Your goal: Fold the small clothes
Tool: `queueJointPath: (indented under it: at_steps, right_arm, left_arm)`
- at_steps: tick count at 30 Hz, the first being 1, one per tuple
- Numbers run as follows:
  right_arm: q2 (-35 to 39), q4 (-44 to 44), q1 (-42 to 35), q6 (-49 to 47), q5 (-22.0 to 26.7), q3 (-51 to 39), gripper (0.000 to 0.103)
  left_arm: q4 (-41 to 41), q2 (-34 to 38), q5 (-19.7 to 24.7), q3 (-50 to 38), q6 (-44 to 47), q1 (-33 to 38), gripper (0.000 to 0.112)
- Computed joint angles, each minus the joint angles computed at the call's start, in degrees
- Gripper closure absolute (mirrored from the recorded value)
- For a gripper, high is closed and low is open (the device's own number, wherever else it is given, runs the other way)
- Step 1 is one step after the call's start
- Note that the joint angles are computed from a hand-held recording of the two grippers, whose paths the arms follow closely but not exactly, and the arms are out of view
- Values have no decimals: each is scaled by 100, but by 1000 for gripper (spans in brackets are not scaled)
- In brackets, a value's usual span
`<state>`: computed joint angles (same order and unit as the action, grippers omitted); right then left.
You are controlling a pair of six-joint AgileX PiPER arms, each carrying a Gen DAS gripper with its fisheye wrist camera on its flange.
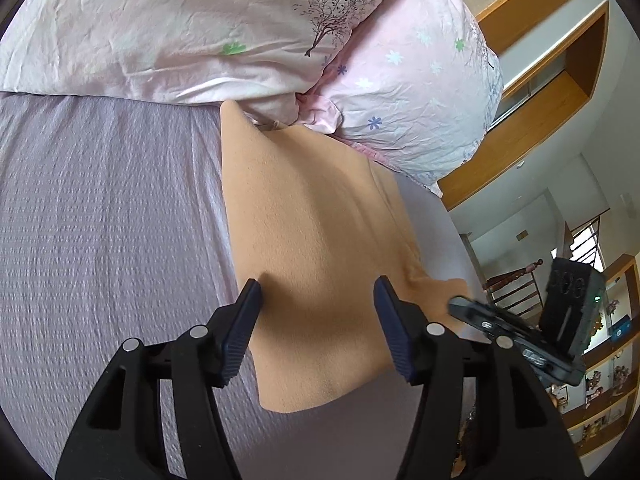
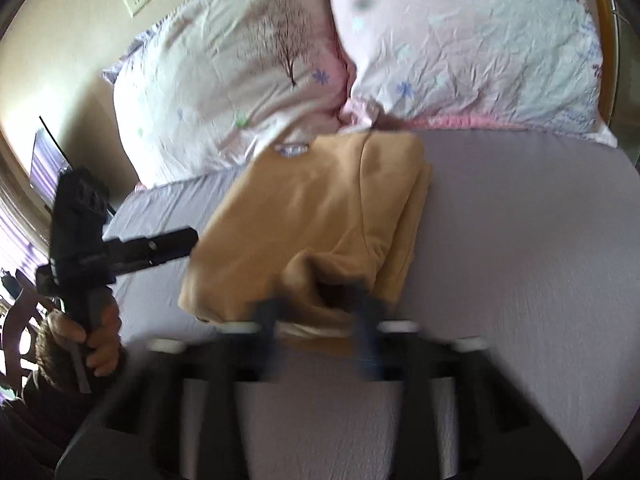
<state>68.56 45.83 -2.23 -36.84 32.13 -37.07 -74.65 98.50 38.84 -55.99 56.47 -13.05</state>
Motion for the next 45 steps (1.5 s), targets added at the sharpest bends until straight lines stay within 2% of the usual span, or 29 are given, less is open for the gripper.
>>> queueJointPath:
  at_steps: [4, 8, 10, 11, 12, 13, 14, 17, 19, 22, 24, 26, 28, 29, 30, 31, 32, 33, 35, 36, 39, 41, 42, 43, 44, 45]
  right_arm:
    - [-97, 718, -624, -908, 270, 565, 95]
    - [142, 870, -630, -1134, 251, 730, 94]
    - [34, 873, -837, -1167, 619, 608, 87]
    - [-58, 987, -1074, -1300, 915, 528, 73]
    - [-112, 1097, -1268, -1381, 1087, 451, 40]
    - [-138, 1260, -1469, -1493, 1222, 376, 26]
    - [8, 1493, -1696, -1644, 1391, 190, 18]
    - [1167, 1618, -1848, -1313, 1687, -699, 19]
    - [1857, 1476, -1723, -852, 1590, -1227, 19]
    - [2846, 1239, -1532, -272, 1546, -2026, 25]
    - [3208, 1419, -1538, -365, 1727, -2245, 28]
    - [3418, 1570, -1520, -534, 1873, -2343, 36]
    - [3568, 1696, -1469, -777, 1926, -2368, 52]
    - [3620, 1867, -1479, -1009, 1997, -2336, 66]
    - [3569, 2024, -1489, -1196, 1964, -2232, 72]
    - [3490, 2139, -1486, -1308, 1933, -2159, 75]
    - [3382, 2295, -1469, -1472, 1914, -2079, 77]
    - [3276, 2426, -1446, -1614, 1929, -2033, 79]
    - [3119, 2681, -1322, -1761, 2030, -2063, 83]
    - [3127, 2716, -1241, -1747, 2055, -2164, 89]
    - [3354, 2702, -643, -1557, 1782, -2554, 89]
    - [3618, 2204, -205, -1033, 1416, -2906, 87]
    - [3716, 1769, 93, -605, 1084, -3031, 81]
    - [3611, 1563, 199, -406, 881, -2988, 79]
    - [3290, 1570, 259, -436, 633, -2742, 73]
    - [2961, 1807, 205, -666, 581, -2488, 63]
  left_arm:
    - [24, 10, 35, 37, -5, 45, 53]
    - [92, 58, 41, -8, -74, 34, 53]
    - [120, 39, 58, -6, -121, 70, 52]
    - [117, 29, 84, -7, -126, 105, 51]
    - [92, 36, 134, -19, -106, 159, 49]
    - [82, 61, 168, -68, -110, 207, 47]
    - [125, 106, 161, -152, -163, 219, 46]
    - [369, 375, 201, -525, -474, 169, 44]
    - [596, 663, 208, -871, -843, 105, 44]
    - [873, 1010, 208, -1278, -1320, 30, 44]
    - [940, 1180, 223, -1465, -1466, 4, 44]
    - [926, 1337, 276, -1632, -1545, -11, 44]
    - [895, 1489, 312, -1778, -1592, -30, 45]
    - [825, 1561, 353, -1833, -1573, -31, 48]
    - [732, 1632, 364, -1849, -1528, -12, 59]
    - [655, 1646, 390, -1822, -1459, 19, 65]
    - [533, 1636, 479, -1773, -1307, 88, 75]
    - [486, 1559, 620, -1702, -1166, 195, 79]
    - [482, 1325, 790, -1534, -951, 387, 80]
    - [544, 1111, 696, -1383, -866, 464, 80]
    - [657, 685, 604, -1107, -653, 906, 78]
    - [1063, 696, 302, -1161, -1034, 1062, 76]
    - [1284, 681, 111, -1100, -1235, 1107, 76]
    - [1276, 653, 150, -1014, -1208, 1193, 76]
    - [1038, 544, 252, -830, -952, 1320, 76]
    - [829, 327, 250, -573, -638, 1408, 76]
